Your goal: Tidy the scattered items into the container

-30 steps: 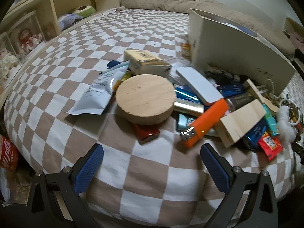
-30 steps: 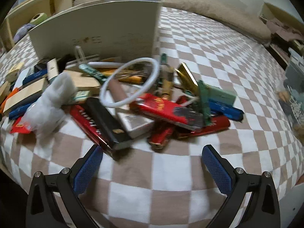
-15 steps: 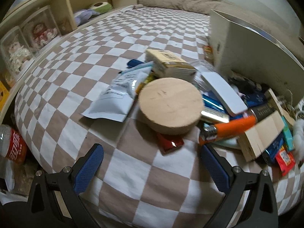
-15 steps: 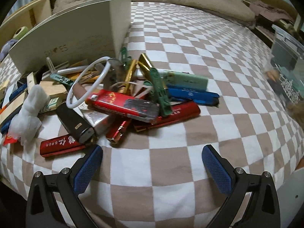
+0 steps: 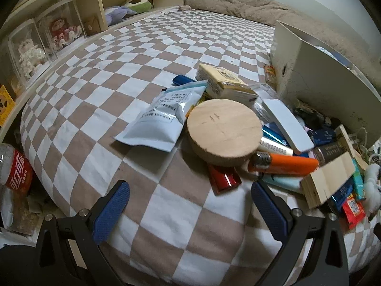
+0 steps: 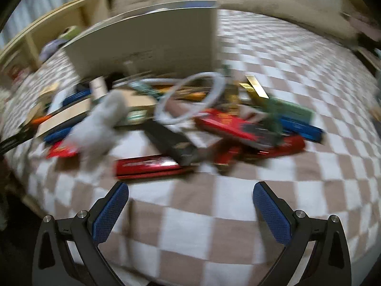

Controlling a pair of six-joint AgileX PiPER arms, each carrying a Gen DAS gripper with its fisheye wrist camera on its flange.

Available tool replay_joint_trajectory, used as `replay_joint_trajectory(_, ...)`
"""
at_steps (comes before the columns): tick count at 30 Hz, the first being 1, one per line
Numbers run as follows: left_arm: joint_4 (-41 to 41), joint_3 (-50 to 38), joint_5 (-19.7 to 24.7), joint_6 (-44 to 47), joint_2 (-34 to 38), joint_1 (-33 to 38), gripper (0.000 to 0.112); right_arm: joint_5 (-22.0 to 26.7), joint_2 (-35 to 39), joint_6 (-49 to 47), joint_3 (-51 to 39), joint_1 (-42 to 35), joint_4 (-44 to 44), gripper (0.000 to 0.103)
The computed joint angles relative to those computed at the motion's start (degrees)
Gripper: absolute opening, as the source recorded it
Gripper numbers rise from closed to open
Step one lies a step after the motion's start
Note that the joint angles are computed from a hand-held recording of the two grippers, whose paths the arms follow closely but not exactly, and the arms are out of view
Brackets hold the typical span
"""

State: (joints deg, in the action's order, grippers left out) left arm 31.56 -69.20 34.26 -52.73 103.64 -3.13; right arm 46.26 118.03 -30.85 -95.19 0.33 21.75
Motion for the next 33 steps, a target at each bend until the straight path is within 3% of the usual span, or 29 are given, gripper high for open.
replay_joint_trajectory(6,-8.8,3.5,-6.5,6.6,-3.0,0.2,0.103,4.9,3.9,-1.9,-6.8,1.1,2.0,0.103)
replay_joint_trajectory(9,-13.2,3.3,-7.7,10.8,-3.0,-0.5,0.103,7.2,4.3,-2.9,-7.1,0.3,4.5,0.103)
replay_joint_trajectory(21,-13.1,-3.6,-5.2,8.8,1.4,-4.0,0.103,7.6,5.4,2.1,-8.9,2.4,1.5,0.103)
replay_joint_trajectory(27,-8.3,-7.3,-2.6,4.4,4.1,-5.3,0.103,3.5,3.7,4.9,-6.1,3.8,-3.9,0.081)
replay_joint_trajectory(33,-11.9,-8.9,-2.1,9.2,4.4,-6.0,0.103,3.5,3.6,3.5,-5.8,2.8,-3.1,0.081)
